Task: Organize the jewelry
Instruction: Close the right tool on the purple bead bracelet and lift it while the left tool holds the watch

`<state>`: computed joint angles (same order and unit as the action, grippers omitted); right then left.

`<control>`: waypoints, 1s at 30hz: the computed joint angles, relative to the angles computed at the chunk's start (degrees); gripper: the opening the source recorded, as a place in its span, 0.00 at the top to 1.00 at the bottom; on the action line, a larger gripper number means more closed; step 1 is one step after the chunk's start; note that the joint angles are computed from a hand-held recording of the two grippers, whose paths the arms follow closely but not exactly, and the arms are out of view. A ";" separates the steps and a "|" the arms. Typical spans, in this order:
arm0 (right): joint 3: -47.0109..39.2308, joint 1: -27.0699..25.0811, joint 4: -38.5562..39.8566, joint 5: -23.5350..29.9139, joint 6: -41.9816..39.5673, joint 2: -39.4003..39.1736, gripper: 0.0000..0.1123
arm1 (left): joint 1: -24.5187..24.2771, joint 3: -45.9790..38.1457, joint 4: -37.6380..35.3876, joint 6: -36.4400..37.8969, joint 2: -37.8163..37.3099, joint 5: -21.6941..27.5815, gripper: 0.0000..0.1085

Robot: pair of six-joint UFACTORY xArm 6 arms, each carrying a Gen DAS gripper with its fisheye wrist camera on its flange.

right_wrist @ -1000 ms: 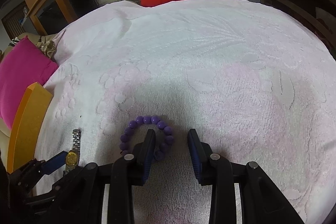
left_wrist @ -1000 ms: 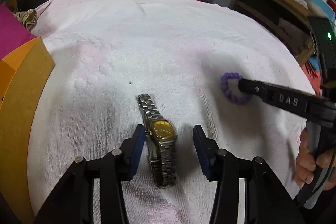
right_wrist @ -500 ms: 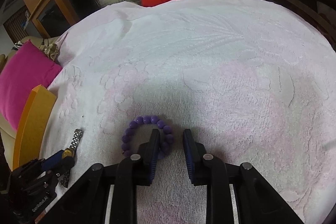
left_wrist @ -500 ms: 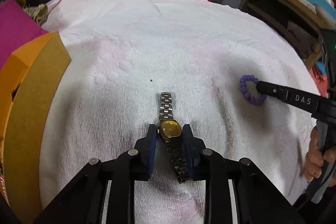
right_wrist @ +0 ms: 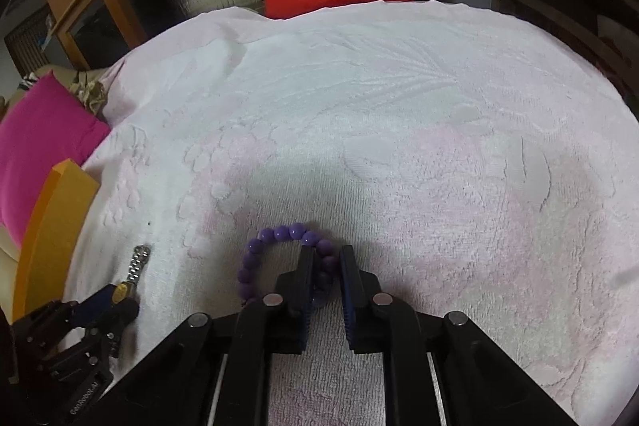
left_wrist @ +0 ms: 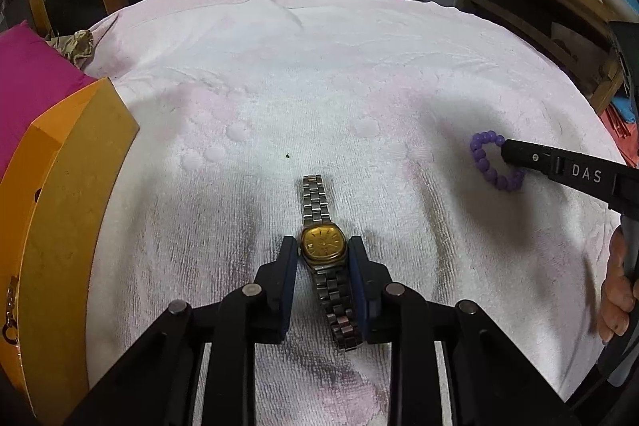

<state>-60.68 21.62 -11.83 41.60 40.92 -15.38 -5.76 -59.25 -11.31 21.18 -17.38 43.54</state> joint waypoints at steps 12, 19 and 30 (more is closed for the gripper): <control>-0.28 0.03 0.66 0.68 -0.82 0.41 0.86 | -0.50 0.71 1.92 -0.41 -0.19 -1.03 0.75; -0.30 0.70 -2.28 0.84 -1.12 0.49 0.87 | -0.31 0.95 0.84 0.52 -0.30 -1.29 0.75; 0.10 0.59 -1.98 -0.32 -0.75 0.28 0.87 | 0.67 0.96 -1.86 1.47 -1.25 -0.59 0.76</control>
